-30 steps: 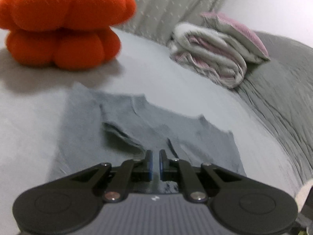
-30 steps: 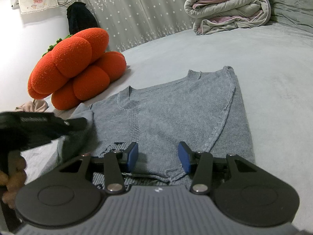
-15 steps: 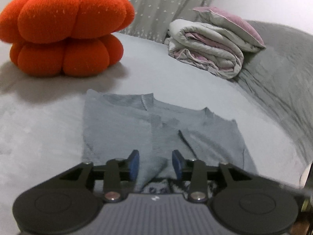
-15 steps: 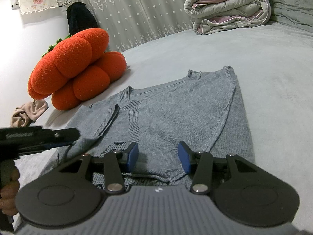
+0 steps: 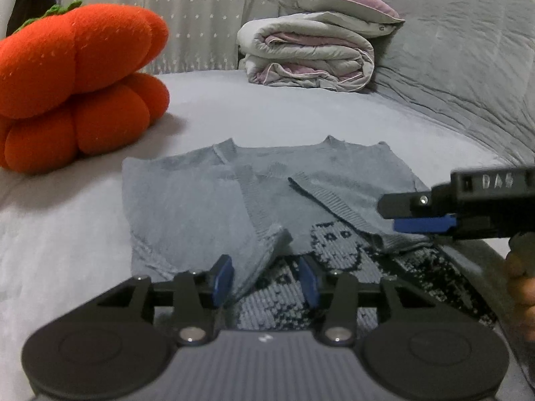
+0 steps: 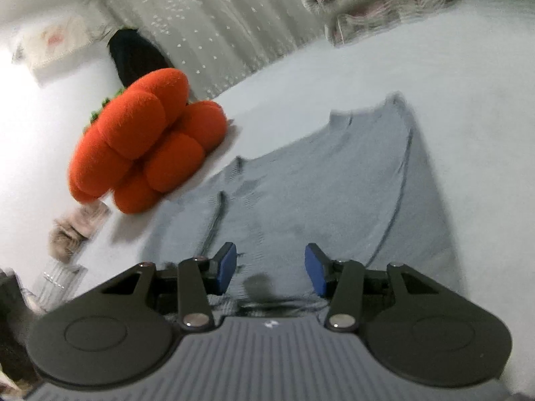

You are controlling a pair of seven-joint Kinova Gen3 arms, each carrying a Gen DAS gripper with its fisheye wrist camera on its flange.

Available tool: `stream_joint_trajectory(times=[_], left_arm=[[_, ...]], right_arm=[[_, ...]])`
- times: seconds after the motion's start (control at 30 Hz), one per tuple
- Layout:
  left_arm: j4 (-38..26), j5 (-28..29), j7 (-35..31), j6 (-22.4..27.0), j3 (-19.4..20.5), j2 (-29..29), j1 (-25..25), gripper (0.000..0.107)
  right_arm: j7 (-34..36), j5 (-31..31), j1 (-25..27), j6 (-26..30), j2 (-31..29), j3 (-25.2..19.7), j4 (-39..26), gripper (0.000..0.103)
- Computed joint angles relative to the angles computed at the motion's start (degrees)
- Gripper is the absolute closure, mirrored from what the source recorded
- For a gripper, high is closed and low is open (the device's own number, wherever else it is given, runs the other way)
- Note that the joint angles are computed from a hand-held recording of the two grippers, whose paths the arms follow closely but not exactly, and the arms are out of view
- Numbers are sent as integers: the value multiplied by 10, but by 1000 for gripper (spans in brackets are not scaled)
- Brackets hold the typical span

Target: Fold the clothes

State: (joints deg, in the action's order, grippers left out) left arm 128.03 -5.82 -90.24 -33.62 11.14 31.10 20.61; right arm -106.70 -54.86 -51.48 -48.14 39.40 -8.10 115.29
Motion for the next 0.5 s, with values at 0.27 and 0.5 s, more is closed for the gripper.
stream_joint_trajectory(times=[0.27,0.5], left_arm=[[-2,15,1,0,-2,2,4,98],[11,-8,36,-21,9,0,-15,103]], right_arm=[[-81,186,209,89,39,-153,-77,52],[-204,255,161,137,79,-47,-156,69]])
